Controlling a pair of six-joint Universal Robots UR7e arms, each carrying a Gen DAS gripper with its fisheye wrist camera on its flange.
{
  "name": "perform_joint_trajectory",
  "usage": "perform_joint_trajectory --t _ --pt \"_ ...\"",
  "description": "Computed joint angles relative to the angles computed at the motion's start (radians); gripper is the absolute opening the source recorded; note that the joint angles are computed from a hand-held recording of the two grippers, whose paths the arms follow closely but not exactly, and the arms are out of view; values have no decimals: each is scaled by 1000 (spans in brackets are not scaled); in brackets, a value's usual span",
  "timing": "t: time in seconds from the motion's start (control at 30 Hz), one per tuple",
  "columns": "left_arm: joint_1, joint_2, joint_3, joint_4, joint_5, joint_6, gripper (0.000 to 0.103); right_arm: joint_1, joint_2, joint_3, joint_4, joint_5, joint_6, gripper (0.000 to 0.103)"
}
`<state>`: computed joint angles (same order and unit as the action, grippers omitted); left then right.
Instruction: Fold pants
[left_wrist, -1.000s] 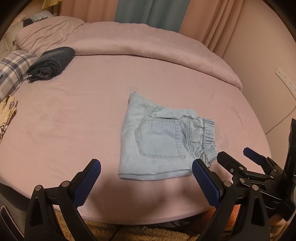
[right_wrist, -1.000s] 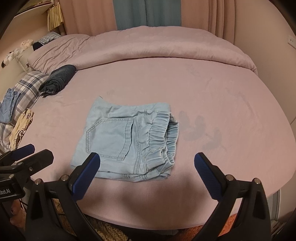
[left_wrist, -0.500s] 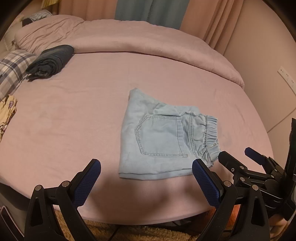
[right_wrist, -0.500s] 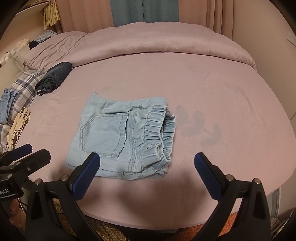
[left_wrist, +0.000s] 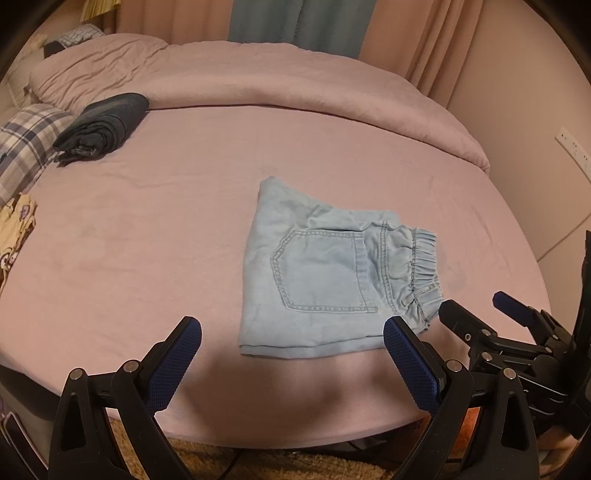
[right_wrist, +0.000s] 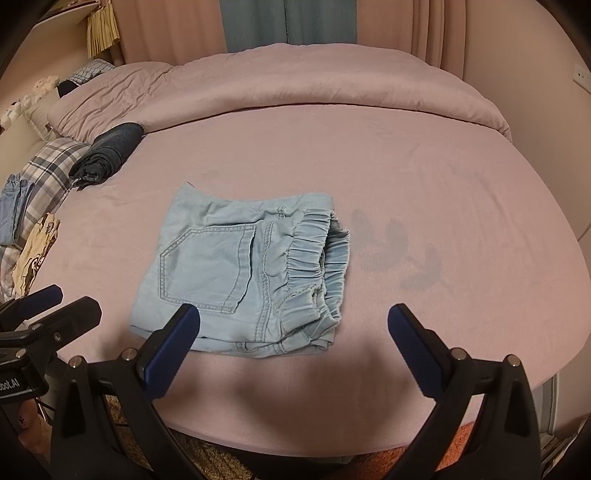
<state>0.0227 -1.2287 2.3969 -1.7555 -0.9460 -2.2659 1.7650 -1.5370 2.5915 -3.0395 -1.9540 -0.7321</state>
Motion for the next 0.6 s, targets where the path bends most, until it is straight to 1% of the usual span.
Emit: perform_joint_trajectory --t 0.37,0.6 --pt "5 7 -5 0 -3 2 98 -2 -1 1 -1 0 -4 102" --pt "7 6 -5 -3 -1 10 98 -14 -3 0 -6 5 -21 102"
